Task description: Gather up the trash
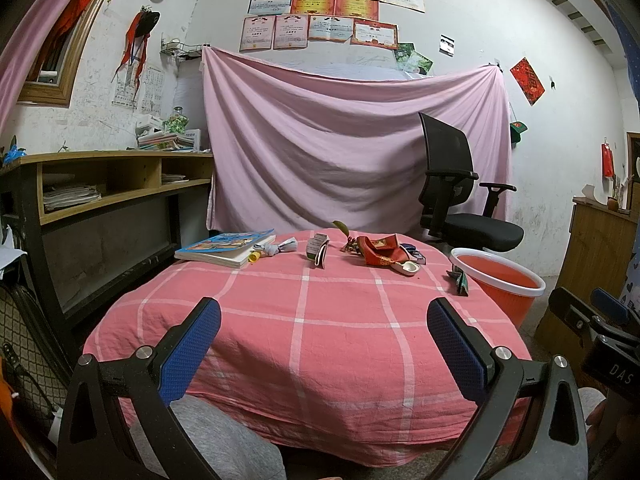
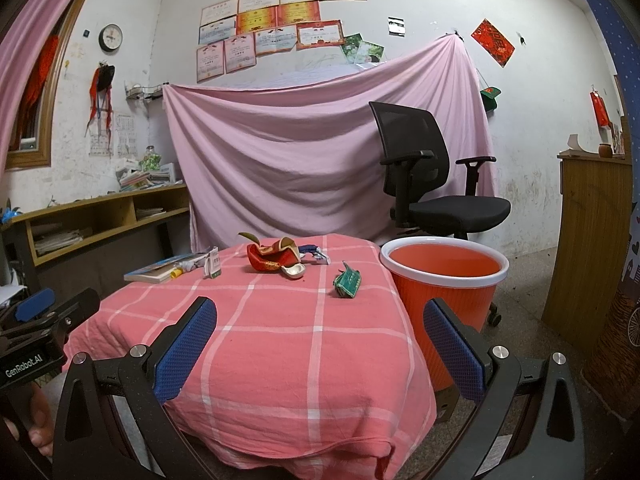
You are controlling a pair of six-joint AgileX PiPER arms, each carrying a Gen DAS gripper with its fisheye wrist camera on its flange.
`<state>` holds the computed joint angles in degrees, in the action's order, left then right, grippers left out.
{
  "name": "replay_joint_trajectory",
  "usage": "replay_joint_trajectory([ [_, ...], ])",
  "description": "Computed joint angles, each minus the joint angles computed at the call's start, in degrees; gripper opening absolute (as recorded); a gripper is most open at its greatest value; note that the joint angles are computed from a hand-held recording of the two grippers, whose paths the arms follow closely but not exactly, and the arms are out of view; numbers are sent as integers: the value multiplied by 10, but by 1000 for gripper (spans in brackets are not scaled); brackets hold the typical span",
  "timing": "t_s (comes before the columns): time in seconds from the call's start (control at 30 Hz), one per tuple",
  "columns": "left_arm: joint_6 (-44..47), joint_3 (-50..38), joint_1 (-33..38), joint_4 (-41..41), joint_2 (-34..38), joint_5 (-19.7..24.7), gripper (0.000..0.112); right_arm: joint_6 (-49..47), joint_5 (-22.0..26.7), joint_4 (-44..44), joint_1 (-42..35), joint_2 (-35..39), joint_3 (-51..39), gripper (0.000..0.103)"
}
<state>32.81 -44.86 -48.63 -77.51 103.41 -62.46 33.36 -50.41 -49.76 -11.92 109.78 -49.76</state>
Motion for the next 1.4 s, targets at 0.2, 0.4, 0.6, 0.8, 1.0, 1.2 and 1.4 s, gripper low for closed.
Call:
replay_joint_trajectory([
  [0.2, 0, 0, 0, 0, 0, 0, 101, 0, 0, 0, 0, 0, 0, 103],
  [0.4, 0, 0, 0, 0, 0, 0, 101, 0, 0, -1, 0, 0, 0, 103],
  [0.6, 0, 0, 0, 0, 0, 0, 101, 1, 0, -1, 0, 0, 0, 103],
  [0.8, 0, 0, 0, 0, 0, 0, 101, 0, 0, -1, 0, 0, 0, 103],
  [1.0, 0, 0, 0, 0, 0, 0, 101, 0, 0, -1, 0, 1, 0, 103],
  [1.2, 1, 0, 0, -1, 0, 0, 101, 4, 2, -4, -1, 0, -2, 103],
  [1.4, 0, -6, 1, -3, 8, 6, 101, 11, 4, -7, 1, -3, -5, 103],
])
